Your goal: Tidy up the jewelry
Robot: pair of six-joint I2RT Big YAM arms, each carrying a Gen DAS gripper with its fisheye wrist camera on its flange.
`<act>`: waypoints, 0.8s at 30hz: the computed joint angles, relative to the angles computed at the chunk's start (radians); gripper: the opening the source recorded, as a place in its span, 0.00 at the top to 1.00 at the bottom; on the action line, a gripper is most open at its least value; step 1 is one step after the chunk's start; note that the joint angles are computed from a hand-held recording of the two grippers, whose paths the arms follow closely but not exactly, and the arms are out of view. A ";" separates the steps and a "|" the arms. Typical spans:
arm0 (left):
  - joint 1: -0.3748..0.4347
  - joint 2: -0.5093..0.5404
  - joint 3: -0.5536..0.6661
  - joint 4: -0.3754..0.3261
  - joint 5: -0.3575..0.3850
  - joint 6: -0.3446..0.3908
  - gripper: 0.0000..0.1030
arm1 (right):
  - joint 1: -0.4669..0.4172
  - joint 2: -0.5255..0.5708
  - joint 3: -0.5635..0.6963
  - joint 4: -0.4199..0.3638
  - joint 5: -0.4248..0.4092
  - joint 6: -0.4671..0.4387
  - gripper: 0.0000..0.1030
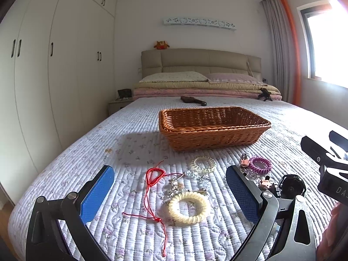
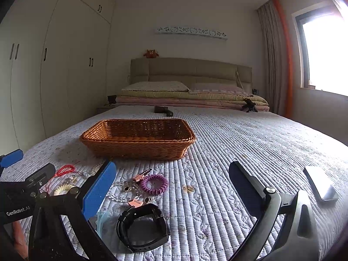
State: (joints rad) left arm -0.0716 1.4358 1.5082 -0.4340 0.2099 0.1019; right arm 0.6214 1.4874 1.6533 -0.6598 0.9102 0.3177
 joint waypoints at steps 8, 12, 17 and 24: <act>0.000 -0.001 -0.002 -0.001 0.005 0.001 0.01 | 0.001 0.000 -0.001 -0.004 0.004 0.002 0.00; 0.000 -0.001 -0.001 -0.006 0.006 0.003 0.01 | 0.003 -0.002 -0.004 -0.004 0.007 0.001 0.00; -0.004 0.002 0.004 -0.012 0.008 0.009 0.01 | 0.001 -0.010 -0.007 -0.020 0.002 0.027 0.00; 0.011 0.029 0.050 -0.085 0.061 0.003 0.01 | -0.014 -0.014 0.027 -0.207 -0.003 0.205 0.00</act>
State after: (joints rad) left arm -0.0603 1.4648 1.5581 -0.5190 0.2707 0.1045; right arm 0.6079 1.4733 1.6805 -0.8667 0.9076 0.5228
